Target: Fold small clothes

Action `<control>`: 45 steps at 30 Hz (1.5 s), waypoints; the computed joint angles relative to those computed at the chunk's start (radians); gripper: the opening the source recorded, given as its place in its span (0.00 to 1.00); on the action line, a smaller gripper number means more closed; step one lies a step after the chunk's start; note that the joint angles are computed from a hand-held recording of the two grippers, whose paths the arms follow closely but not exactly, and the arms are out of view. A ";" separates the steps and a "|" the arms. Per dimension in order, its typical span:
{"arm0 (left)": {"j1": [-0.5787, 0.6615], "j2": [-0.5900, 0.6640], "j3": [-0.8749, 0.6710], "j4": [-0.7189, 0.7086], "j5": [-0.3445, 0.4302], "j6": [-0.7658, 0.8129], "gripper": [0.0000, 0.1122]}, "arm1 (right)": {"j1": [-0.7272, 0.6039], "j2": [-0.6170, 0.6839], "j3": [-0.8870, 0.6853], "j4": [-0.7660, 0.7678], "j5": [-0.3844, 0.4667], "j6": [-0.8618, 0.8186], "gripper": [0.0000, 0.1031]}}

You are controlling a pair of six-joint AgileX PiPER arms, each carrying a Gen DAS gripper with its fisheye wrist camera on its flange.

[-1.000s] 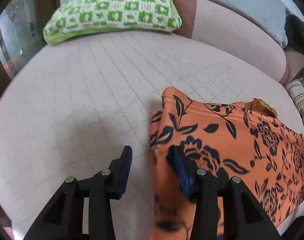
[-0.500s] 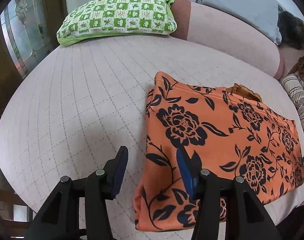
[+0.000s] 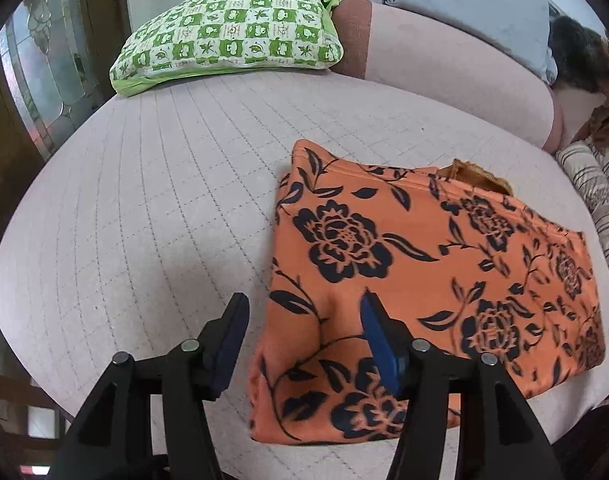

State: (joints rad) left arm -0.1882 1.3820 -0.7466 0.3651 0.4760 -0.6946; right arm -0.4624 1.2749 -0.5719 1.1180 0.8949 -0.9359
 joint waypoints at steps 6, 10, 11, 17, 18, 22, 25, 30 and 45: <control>-0.124 -0.020 0.026 0.009 -0.022 -0.042 0.56 | -0.058 0.085 0.051 -0.063 -0.002 0.018 0.75; -0.213 0.037 0.003 0.060 -0.046 -0.135 0.56 | -0.214 -0.041 0.041 -0.139 0.139 0.104 0.76; -0.227 0.053 -0.004 0.057 -0.058 -0.139 0.56 | -0.283 -0.030 0.051 -0.145 0.199 0.098 0.76; -0.323 0.162 -0.070 0.137 -0.072 -0.256 0.56 | -0.351 0.032 0.162 -0.067 0.229 0.112 0.76; -0.331 0.166 -0.075 0.120 -0.073 -0.252 0.56 | -0.318 0.064 0.172 -0.035 0.187 0.117 0.76; -0.353 0.156 -0.067 0.158 -0.069 -0.301 0.56 | -0.338 0.139 0.231 0.133 0.116 0.094 0.68; -0.375 0.164 -0.065 0.237 -0.054 -0.378 0.56 | -0.324 0.151 0.243 0.187 0.061 0.042 0.10; -0.395 0.157 -0.056 0.328 -0.046 -0.454 0.56 | -0.306 -0.131 0.224 0.023 0.050 0.118 0.09; -0.378 0.312 -0.125 0.480 -0.056 -0.530 0.59 | -0.159 0.083 -0.115 -0.093 0.019 0.131 0.76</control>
State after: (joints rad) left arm -0.5661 1.6943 -0.8713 0.8447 0.4201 -1.2249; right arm -0.6210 1.3581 -0.6865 1.0254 0.9136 -0.8044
